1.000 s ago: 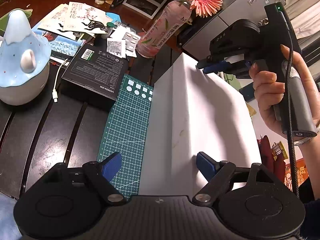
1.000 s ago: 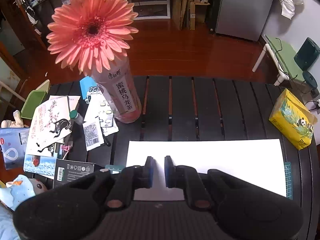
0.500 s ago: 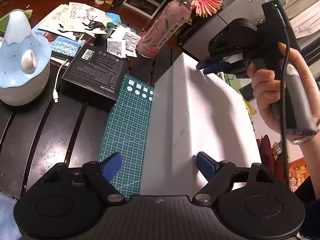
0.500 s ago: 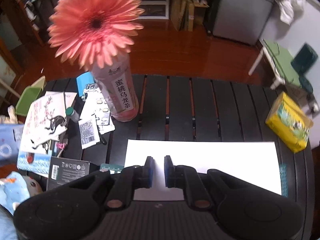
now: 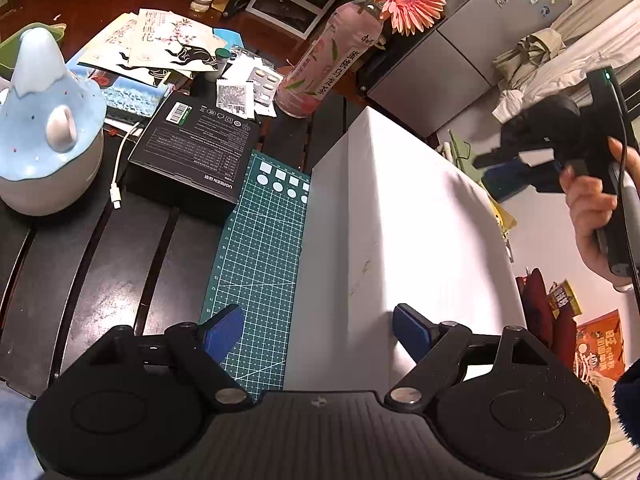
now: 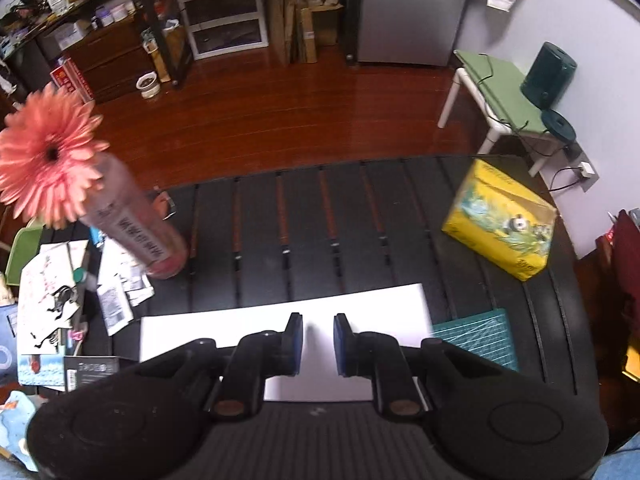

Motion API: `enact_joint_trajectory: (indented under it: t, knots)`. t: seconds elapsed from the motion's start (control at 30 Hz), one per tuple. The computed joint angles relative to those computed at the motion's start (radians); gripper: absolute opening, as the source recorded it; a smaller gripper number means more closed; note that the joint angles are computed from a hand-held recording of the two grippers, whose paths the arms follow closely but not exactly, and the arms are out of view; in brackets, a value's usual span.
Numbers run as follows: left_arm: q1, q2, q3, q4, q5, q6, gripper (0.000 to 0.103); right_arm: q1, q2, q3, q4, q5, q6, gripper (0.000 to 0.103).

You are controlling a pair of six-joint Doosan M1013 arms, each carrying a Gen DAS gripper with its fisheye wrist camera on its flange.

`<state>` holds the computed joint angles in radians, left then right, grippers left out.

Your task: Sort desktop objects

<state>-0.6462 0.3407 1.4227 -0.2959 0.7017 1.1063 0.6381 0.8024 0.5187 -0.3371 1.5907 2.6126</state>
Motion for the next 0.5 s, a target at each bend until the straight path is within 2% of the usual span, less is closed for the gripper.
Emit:
enact_joint_trajectory:
  t: [0.13,0.33,0.5]
  knots:
    - [0.000,0.002,-0.004,-0.001,0.002,-0.001,0.082,-0.011,-0.045,0.080,0.002,-0.024,0.030,0.015]
    - [0.002,0.004,-0.004,-0.014,0.002,0.012,0.082,-0.019,-0.069,0.132,0.000,-0.043,0.037,0.014]
    - [-0.001,0.005,-0.006,-0.004,0.003,0.009,0.082,-0.019,-0.051,0.115,-0.017,0.005,0.021,0.014]
